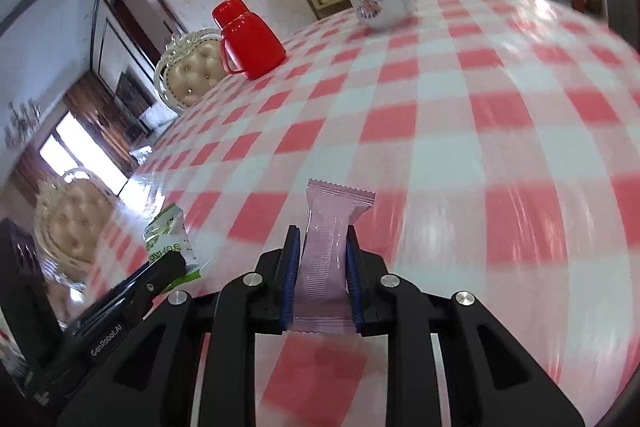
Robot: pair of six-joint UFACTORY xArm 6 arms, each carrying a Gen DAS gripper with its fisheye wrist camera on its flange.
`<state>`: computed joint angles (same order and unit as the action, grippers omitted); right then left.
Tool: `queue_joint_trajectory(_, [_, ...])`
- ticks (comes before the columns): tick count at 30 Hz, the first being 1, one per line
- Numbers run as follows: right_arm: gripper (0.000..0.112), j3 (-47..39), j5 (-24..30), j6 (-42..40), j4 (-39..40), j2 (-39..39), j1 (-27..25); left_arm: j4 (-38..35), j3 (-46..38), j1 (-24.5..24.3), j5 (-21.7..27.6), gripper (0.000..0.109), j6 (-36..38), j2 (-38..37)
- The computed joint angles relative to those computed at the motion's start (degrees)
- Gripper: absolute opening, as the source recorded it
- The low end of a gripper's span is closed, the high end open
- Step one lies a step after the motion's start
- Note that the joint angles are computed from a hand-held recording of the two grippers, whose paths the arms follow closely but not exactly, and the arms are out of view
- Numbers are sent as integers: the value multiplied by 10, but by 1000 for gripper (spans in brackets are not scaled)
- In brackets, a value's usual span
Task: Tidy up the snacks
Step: 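Carry the pink and green packets over the clear bin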
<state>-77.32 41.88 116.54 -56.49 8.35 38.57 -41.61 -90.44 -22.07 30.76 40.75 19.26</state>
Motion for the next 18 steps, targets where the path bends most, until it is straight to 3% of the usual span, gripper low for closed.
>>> queue_joint_trajectory(3, [22, 1, 27, 35, -33, -5, 48, -23, 75, 1, -19, 41, 49, -58])
queue_joint_trajectory(5, [22, 5, 25, 58, -45, -5, 68, -31, 112, 6, -4, 41, 65, -88])
queue_joint_trajectory(11, [22, -6, 62, 57, -28, 2, 110, -68, 212, 19, -7, 41, 133, -172])
queue_joint_trajectory(18, [22, -31, 84, 45, -20, 17, 140, -68, 260, 48, -2, 41, 157, -217])
